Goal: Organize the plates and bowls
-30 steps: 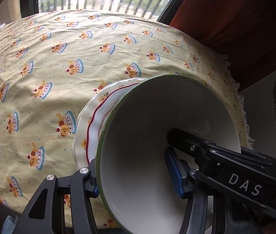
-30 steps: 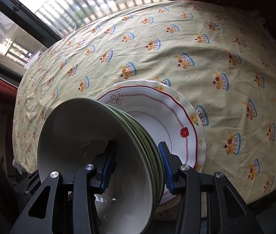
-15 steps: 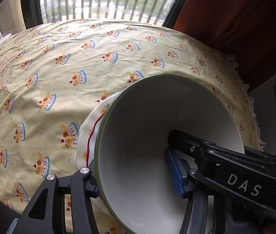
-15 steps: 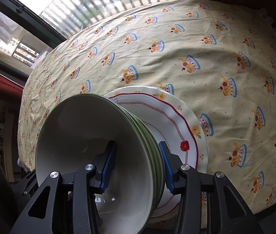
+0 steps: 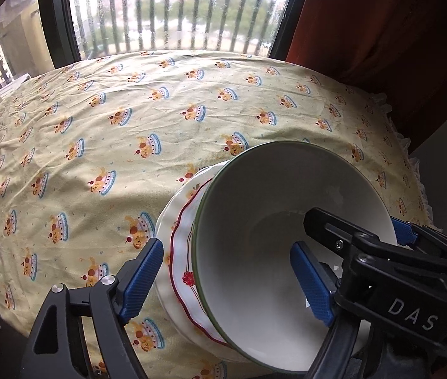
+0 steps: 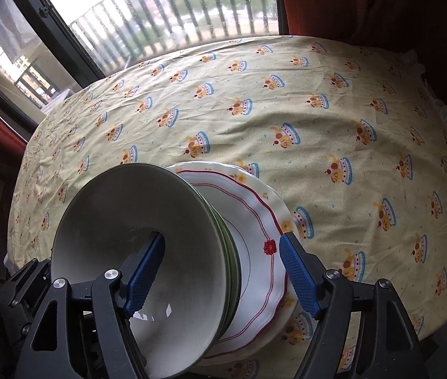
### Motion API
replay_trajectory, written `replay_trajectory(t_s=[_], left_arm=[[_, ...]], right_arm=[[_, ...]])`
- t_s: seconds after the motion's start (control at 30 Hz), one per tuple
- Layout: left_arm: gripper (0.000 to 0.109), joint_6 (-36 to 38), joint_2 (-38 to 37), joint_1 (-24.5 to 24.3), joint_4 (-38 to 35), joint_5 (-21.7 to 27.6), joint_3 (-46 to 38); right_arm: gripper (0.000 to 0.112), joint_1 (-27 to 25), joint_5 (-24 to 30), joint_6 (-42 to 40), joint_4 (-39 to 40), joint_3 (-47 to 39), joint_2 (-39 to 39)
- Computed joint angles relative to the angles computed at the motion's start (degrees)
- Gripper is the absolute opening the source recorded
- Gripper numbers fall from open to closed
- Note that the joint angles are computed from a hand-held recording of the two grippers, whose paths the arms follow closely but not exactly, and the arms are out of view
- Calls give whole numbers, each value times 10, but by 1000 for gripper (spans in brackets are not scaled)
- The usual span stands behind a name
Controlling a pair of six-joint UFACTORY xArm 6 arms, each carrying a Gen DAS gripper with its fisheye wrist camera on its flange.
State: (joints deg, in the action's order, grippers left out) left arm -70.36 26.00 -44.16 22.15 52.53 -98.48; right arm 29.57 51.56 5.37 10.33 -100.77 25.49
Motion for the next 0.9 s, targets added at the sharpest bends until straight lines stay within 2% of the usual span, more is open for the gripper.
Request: replay_trajectory(t_s=[0.17, 0.3, 0.47, 0.7, 0.9], left_arm=[[87, 24, -58, 9, 13, -48, 75], [87, 17, -121, 14, 61, -88, 146], [87, 13, -195, 31, 92, -131, 228], [87, -37, -299, 35, 198, -120, 342], [89, -77, -380, 40, 247, -124, 442]], right_arm=[[81, 23, -15, 84, -70, 15, -21], [82, 50, -49, 211, -193, 61, -68], [82, 91, -28, 327, -310, 59, -95], [85, 146, -36, 443, -378, 71, -107], [86, 186, -89, 541, -446, 123, -124]])
